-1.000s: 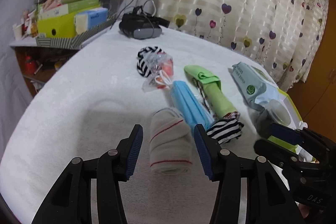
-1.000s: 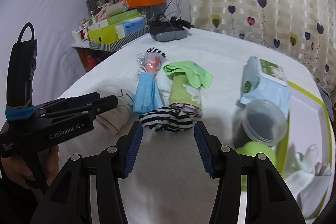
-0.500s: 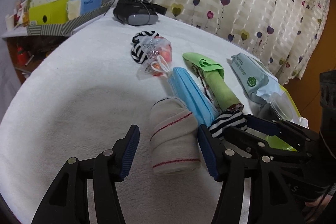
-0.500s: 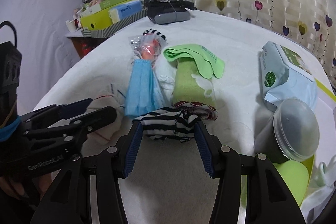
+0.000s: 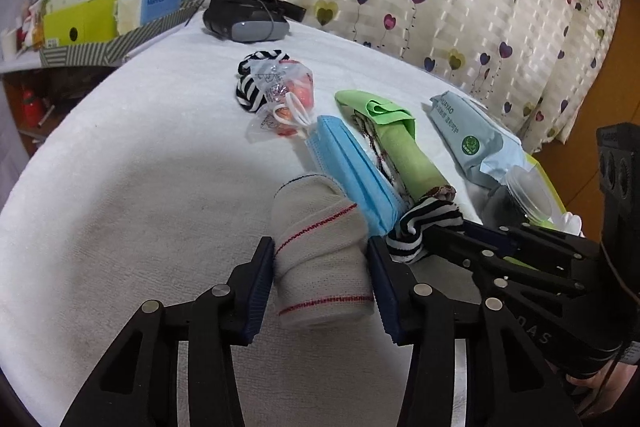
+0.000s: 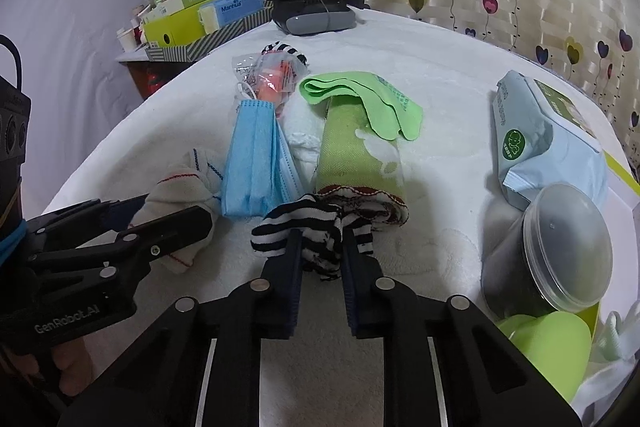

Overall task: Organize soft objects
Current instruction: 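Grasp the striped sock with the right tool while the left tool grasps the white-red rolled sock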

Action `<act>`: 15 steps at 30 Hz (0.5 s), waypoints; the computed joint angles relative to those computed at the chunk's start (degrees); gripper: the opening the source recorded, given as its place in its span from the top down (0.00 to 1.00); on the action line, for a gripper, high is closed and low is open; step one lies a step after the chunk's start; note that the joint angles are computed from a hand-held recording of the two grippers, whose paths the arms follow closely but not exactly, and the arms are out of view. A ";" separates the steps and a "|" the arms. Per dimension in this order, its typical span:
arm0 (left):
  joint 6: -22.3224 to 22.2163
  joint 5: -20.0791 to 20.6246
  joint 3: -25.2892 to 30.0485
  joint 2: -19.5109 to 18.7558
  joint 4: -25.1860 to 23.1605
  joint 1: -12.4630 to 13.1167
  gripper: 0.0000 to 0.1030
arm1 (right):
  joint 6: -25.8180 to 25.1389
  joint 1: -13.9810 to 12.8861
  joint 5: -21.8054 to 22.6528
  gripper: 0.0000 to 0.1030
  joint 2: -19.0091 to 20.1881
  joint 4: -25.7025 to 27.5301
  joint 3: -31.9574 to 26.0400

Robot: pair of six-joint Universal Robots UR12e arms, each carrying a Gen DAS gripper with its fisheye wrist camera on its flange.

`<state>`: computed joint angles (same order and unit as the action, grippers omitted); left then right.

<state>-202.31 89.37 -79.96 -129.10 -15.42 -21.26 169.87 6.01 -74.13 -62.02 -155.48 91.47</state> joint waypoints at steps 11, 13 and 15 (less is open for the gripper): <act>-0.30 4.61 -1.40 1.37 2.69 -0.91 0.58 | 0.12 -0.57 1.76 0.84 -2.33 -4.89 3.02; -0.35 5.25 -1.67 1.69 3.14 -1.13 0.58 | 0.21 -0.72 2.08 0.84 -2.77 -5.72 3.59; -0.33 5.81 -1.96 2.02 3.52 -1.32 0.58 | 0.31 -0.86 2.31 0.84 -3.18 -6.50 4.15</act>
